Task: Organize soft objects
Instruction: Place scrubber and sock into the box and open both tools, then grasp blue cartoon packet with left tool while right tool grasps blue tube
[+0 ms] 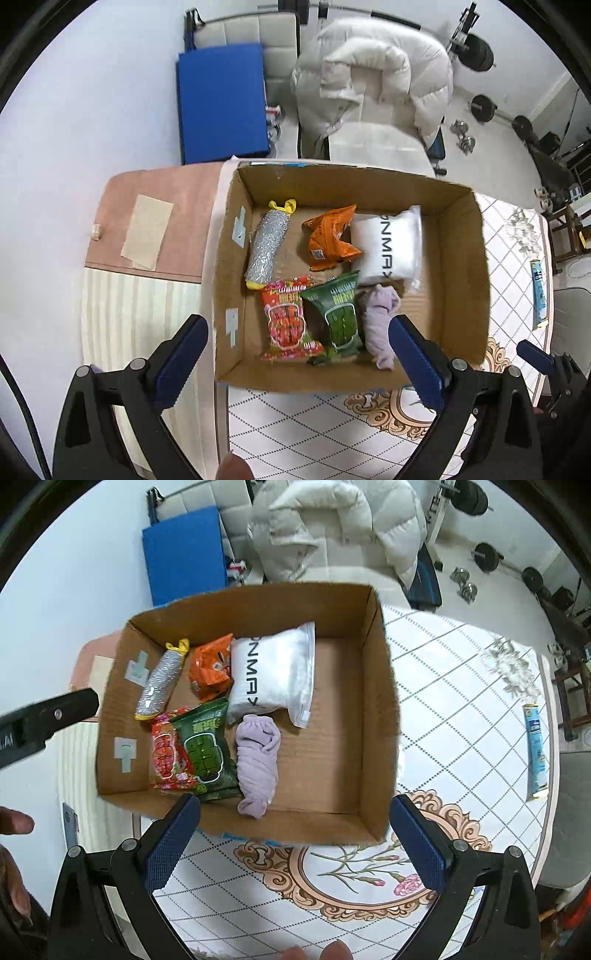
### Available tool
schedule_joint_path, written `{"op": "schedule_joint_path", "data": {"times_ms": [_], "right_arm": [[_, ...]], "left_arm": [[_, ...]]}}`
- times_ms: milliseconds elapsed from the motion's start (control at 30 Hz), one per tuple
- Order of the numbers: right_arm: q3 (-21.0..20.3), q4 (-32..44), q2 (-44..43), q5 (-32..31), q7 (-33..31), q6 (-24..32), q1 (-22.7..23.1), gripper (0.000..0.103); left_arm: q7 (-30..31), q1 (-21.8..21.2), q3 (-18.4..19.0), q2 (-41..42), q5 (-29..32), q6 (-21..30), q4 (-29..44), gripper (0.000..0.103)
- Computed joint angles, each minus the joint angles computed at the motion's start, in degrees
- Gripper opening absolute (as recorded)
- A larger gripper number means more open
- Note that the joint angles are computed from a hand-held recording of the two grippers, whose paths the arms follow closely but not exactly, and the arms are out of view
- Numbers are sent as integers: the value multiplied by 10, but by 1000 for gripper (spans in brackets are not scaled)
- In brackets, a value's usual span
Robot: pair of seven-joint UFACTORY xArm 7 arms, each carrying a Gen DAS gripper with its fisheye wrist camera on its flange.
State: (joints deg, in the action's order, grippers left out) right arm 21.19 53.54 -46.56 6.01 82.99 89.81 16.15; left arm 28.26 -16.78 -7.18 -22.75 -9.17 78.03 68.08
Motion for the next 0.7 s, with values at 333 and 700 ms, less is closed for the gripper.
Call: {"op": "schedule_joint_path", "data": {"times_ms": [333,700], "right_arm": [[51,87,1,-26,22,57,-3,103],[43,73,-171,27,77,164,-4,103]], "left_arm": [[29,11,29,-112,-16,12,-56,101],[7,-34,-22,-245,-38,42,-120,101]]}}
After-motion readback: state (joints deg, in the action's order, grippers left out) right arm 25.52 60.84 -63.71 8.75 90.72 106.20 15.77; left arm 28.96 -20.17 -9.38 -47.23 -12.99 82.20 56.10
